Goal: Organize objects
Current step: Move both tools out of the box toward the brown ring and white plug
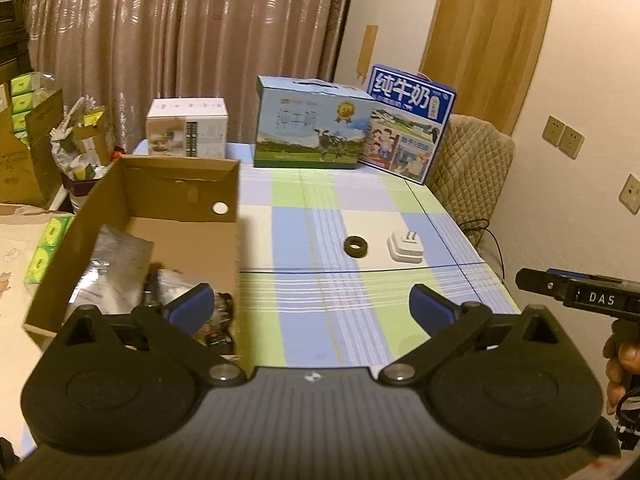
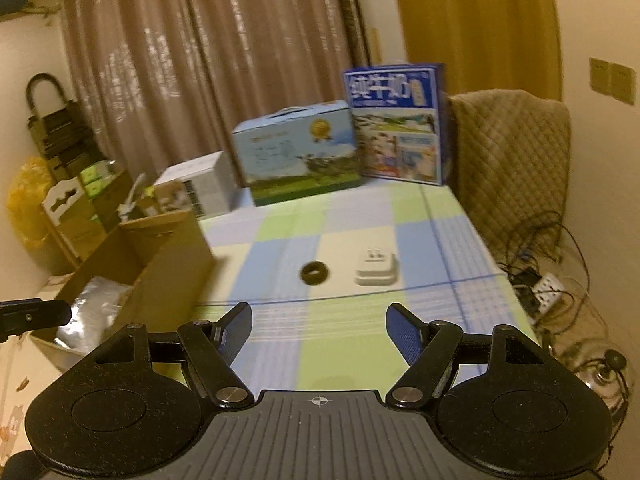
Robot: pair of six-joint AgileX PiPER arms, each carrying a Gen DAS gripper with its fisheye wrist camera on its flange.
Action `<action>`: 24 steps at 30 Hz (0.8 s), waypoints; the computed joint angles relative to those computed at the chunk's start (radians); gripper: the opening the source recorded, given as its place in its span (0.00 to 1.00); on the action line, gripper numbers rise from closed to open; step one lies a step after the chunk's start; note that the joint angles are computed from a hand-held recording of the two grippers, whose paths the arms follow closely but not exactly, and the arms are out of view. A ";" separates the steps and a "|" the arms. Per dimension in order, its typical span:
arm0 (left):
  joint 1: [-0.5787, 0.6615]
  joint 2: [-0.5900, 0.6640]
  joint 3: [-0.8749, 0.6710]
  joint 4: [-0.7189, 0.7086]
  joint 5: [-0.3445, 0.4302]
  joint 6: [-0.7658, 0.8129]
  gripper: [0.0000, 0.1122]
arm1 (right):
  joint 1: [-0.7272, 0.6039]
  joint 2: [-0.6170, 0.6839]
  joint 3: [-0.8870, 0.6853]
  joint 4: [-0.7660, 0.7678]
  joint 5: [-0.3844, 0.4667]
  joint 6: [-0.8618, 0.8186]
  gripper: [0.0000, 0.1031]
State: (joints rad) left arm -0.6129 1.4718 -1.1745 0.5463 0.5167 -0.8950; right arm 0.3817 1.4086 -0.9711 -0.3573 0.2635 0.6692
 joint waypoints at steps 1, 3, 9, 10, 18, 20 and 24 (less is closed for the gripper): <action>-0.008 0.016 -0.009 0.008 -0.005 -0.012 0.91 | -0.013 -0.002 0.012 0.001 -0.011 -0.001 0.69; -0.027 0.051 -0.030 0.034 -0.015 -0.046 0.91 | -0.038 -0.004 0.036 0.001 -0.034 0.001 0.69; -0.063 0.167 -0.113 0.076 -0.034 -0.092 0.91 | -0.104 0.026 0.068 0.076 -0.095 -0.072 0.69; -0.065 0.188 -0.130 0.074 -0.034 -0.087 0.91 | -0.114 0.037 0.068 0.094 -0.105 -0.089 0.69; -0.049 0.373 -0.290 -0.008 -0.049 0.005 0.91 | -0.179 0.158 0.027 0.240 -0.170 -0.251 0.69; -0.040 0.420 -0.345 -0.041 -0.041 0.047 0.91 | -0.194 0.193 0.005 0.286 -0.182 -0.297 0.69; -0.021 0.527 -0.465 -0.078 -0.024 0.114 0.91 | -0.216 0.269 -0.048 0.393 -0.201 -0.413 0.69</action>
State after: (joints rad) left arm -0.6344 1.9984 -1.6393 0.4679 0.4922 -0.7808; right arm 0.1652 1.6776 -1.0194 0.0361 0.0626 0.2565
